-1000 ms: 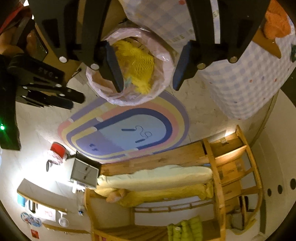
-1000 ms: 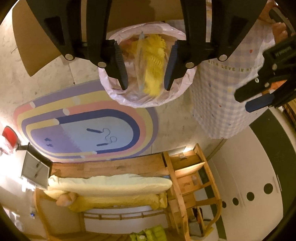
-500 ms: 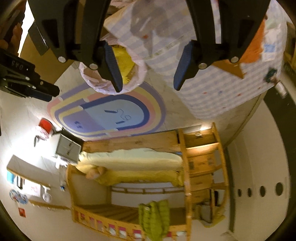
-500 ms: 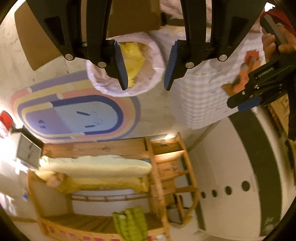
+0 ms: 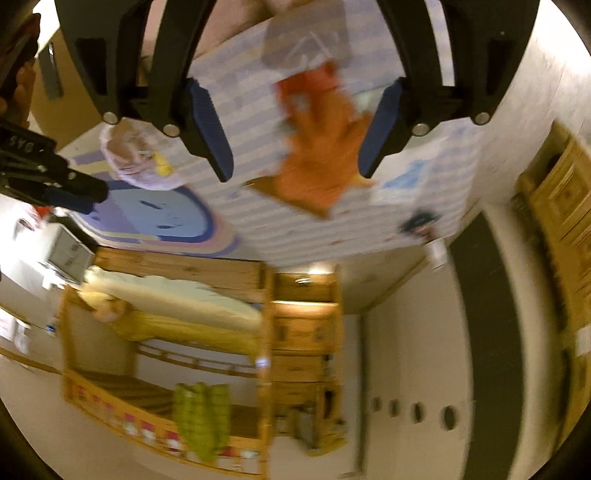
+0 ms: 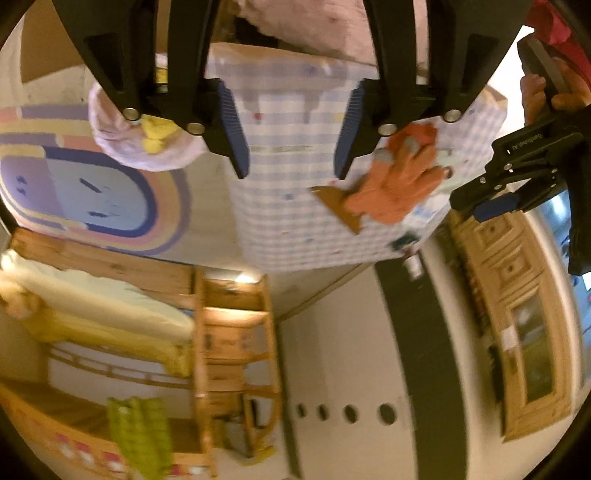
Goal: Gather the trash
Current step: 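Move both grippers back over the table, then grasp the white cartoon tissue pack with the left gripper while the right grasps the orange glove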
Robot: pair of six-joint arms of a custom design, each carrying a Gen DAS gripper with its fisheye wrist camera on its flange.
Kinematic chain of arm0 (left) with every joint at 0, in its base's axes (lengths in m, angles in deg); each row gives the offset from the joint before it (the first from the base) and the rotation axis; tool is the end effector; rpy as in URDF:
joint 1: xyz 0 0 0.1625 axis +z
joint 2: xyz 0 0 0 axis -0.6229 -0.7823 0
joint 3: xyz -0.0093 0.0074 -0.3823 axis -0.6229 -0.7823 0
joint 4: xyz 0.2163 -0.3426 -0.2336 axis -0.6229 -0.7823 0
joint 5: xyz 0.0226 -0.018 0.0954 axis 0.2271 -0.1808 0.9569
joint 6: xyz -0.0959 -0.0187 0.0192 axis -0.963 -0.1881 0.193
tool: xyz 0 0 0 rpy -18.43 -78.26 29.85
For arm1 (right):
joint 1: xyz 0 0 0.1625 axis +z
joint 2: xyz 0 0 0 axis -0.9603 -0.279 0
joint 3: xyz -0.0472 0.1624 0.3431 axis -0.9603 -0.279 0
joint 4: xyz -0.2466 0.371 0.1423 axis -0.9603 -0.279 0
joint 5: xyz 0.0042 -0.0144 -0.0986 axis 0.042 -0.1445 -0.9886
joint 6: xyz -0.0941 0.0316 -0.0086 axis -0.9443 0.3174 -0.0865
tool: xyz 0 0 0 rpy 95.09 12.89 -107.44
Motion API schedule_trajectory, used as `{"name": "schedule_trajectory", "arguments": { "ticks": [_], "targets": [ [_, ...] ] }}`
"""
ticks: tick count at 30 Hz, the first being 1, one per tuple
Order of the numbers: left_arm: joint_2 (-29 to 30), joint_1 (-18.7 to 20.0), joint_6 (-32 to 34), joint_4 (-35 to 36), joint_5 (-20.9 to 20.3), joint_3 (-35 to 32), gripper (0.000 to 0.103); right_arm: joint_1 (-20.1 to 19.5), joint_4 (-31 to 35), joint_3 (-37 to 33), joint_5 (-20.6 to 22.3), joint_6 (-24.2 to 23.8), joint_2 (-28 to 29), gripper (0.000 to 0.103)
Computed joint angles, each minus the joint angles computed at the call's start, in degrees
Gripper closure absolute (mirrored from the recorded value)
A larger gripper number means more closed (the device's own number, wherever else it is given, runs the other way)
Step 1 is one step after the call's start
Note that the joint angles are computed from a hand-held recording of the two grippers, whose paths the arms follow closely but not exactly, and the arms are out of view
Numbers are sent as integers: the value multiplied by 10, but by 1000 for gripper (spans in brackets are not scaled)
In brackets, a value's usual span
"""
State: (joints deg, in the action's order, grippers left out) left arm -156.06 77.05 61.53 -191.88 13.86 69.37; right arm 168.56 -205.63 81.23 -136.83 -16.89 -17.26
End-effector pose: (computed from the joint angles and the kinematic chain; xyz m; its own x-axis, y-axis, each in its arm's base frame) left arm -0.2262 -0.4630 0.1221 -0.7214 0.0092 -0.6925 0.5695 0.5767 -0.5856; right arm 0.1552 -0.5024 0.2175 -0.7527 -0.3922 0.5288 -0.6416 0.6169 -0.4558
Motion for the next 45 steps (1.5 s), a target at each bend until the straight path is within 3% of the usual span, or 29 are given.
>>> {"name": "schedule_trajectory", "arguments": {
  "ticks": [7, 11, 15, 19, 23, 28, 34, 38, 39, 45],
  "targets": [
    [-111, 25, -124, 114, 49, 78, 31, 29, -1, -13, -9, -7, 54, 46],
    [-142, 52, -182, 169, 44, 92, 31, 39, 0, -26, -11, -11, 86, 46],
    [-141, 69, -166, 144, 39, 98, 31, 44, -13, -37, -14, -16, 112, 46],
    [-113, 92, -100, 65, 26, 93, 31, 45, -22, -50, -15, -22, 135, 46],
    [-83, 117, -71, 30, 11, 81, 31, 45, -20, -62, -22, -19, 153, 47],
    [-46, 147, -29, 22, -14, 48, 31, 42, -13, -67, -28, -19, 157, 47],
    [-34, 169, 21, -5, -65, 29, 29, 37, -4, -69, -34, -20, 159, 47],
    [-45, 182, 26, -15, -123, 24, 30, 37, -6, -67, -39, -25, 161, 47],
    [-43, 184, 24, -17, -127, 22, 31, 37, -6, -67, -39, -25, 161, 47],
    [-45, 174, 14, -21, -138, 28, 66, 36, -5, -62, -38, -28, 153, 47]
  ]
}}
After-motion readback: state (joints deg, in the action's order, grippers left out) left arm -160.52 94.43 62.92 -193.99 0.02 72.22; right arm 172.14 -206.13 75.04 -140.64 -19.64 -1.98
